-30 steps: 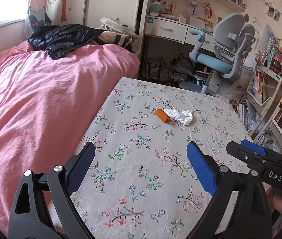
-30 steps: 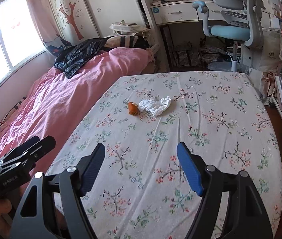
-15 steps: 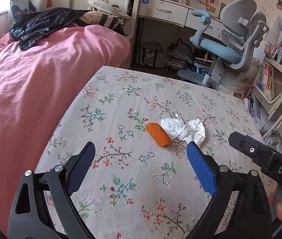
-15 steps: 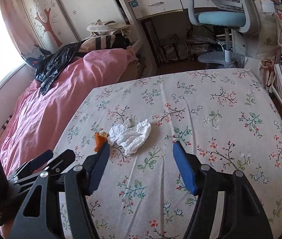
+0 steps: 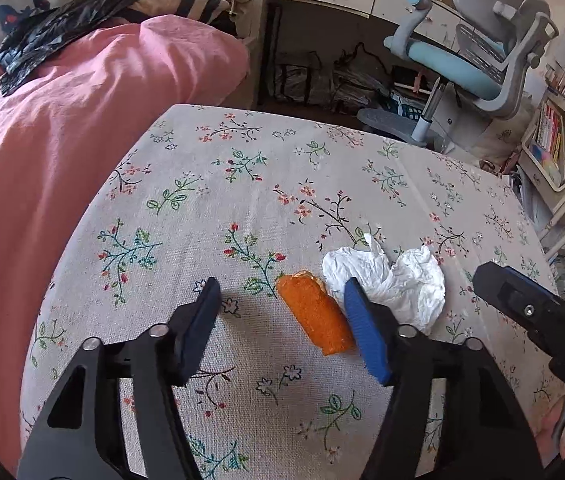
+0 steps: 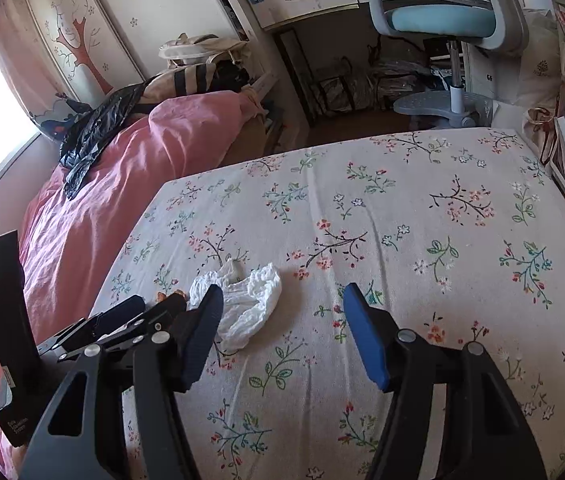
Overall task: Collect trash
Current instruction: 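Grasp the orange peel with the left tool while the right tool grasps the white tissue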
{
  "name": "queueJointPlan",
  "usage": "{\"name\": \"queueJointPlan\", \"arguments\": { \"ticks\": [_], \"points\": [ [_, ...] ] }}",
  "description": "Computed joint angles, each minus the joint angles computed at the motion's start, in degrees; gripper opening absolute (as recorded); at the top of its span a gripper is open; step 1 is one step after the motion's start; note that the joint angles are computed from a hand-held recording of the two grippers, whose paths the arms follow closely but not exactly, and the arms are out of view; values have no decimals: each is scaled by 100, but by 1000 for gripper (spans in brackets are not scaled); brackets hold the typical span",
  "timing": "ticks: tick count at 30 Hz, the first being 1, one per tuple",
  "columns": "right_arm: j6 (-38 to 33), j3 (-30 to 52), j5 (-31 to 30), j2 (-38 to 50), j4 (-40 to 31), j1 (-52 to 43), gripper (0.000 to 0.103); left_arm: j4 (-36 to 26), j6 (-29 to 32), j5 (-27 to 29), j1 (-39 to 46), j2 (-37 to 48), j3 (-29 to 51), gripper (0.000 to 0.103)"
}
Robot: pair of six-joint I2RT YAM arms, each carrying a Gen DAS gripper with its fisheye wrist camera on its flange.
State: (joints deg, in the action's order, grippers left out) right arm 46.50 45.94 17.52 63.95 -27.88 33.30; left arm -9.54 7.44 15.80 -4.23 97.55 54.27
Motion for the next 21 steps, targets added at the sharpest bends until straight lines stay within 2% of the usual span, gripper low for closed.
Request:
{"name": "queueJointPlan", "arguments": {
  "ticks": [2, 3, 6, 9, 11, 13, 14, 15, 16, 21],
  "points": [
    [-83, 100, -64, 205, 61, -26, 61, -190, 176, 322, 117, 81, 139, 28],
    [-127, 173, -108, 344, 79, -33, 61, -310, 231, 417, 192, 104, 219, 24],
    [-233, 443, -119, 808, 59, 73, 61, -677, 525, 730, 466, 200, 439, 18],
    [-381, 758, -44, 1299, -102, 267, 61, -1040, 858, 910, 750, 249, 621, 17],
    [-484, 945, 227, 1548, -247, 454, 59, -1231, 1123, 991, 898, 214, 678, 17],
    [-618, 1097, 413, 1708, -382, 572, 43, -1311, 1326, 1043, 1009, 95, 649, 17],
    [-659, 1108, 455, 1709, -415, 601, 26, -1335, 1384, 1085, 1058, 27, 619, 17],
    [-713, 1127, 470, 1709, -442, 622, 17, -1358, 1420, 1119, 1094, -37, 598, 17],
    [-750, 1141, 513, 1701, -478, 666, 14, -1382, 1453, 1161, 1130, -110, 568, 17],
    [-723, 1072, 499, 1302, -573, 831, 14, -1397, 1457, 1454, 1249, -494, 409, 17]
  ]
}}
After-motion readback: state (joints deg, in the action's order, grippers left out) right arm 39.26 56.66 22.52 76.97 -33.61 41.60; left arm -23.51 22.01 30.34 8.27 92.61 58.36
